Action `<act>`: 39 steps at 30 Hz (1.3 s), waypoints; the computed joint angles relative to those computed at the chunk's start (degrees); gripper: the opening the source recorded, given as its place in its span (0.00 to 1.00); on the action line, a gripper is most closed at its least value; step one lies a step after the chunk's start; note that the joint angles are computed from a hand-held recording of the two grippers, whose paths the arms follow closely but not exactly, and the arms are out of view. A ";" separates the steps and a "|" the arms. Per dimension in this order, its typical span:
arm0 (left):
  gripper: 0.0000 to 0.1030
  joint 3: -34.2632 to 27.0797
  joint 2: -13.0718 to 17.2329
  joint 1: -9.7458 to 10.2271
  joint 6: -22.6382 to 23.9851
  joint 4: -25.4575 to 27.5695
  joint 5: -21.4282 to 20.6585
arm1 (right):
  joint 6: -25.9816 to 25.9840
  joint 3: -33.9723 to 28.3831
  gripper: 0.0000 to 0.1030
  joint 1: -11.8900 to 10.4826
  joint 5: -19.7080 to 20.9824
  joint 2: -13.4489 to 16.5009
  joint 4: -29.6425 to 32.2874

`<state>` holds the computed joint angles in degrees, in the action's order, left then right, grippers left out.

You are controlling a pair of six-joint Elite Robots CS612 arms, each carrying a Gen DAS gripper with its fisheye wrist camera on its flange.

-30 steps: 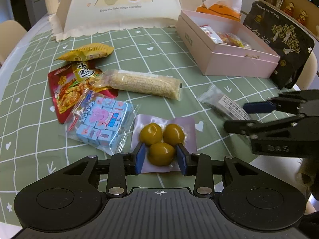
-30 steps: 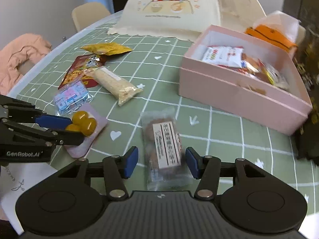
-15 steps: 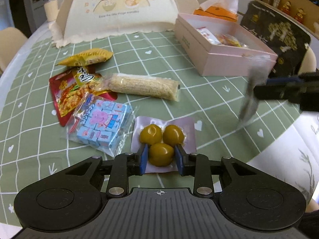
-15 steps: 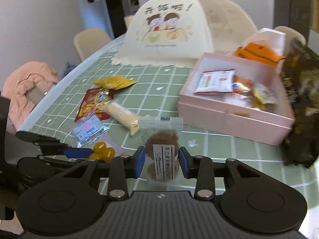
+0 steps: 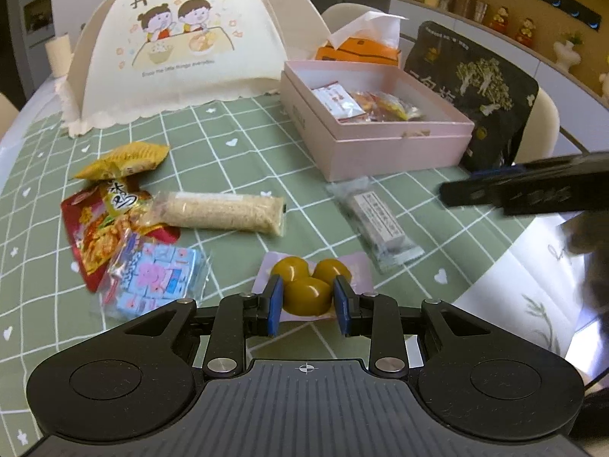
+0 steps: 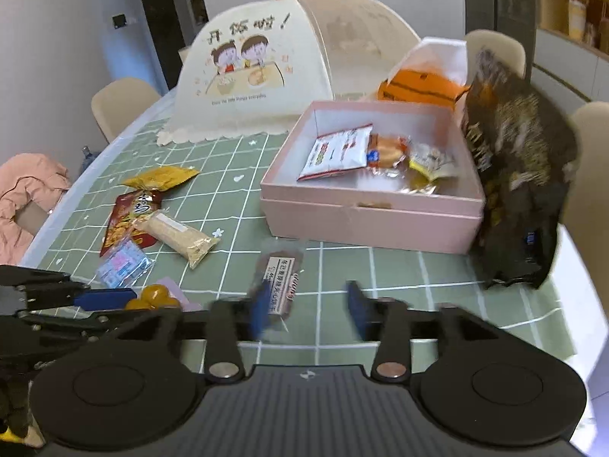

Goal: Organize snacks
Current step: 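Lift the candy pack with the left gripper while the right gripper lifts the biscuit packet, then drop the candy pack with left gripper while right gripper drops biscuit packet into pink box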

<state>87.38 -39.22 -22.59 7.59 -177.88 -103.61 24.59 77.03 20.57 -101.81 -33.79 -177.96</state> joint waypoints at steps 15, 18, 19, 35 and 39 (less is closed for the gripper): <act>0.32 1.38 -0.64 0.85 -5.15 0.26 -1.03 | -3.19 -13.87 0.68 -0.13 2.02 7.72 11.54; 0.32 1.10 -0.51 0.96 -5.66 0.74 -1.23 | -8.17 -14.59 0.58 0.53 -0.52 7.83 13.74; 0.32 1.00 -0.47 0.97 -5.44 0.96 -1.41 | -8.54 -14.14 0.49 0.46 0.10 7.60 13.23; 0.32 -3.61 -0.20 0.63 -3.58 -12.02 -8.54 | -10.35 2.07 0.36 0.70 -10.90 -3.96 -11.27; 0.32 -12.96 3.02 -0.02 -5.29 -15.53 -12.07 | -15.09 1.72 0.36 0.67 -17.66 -5.73 -20.54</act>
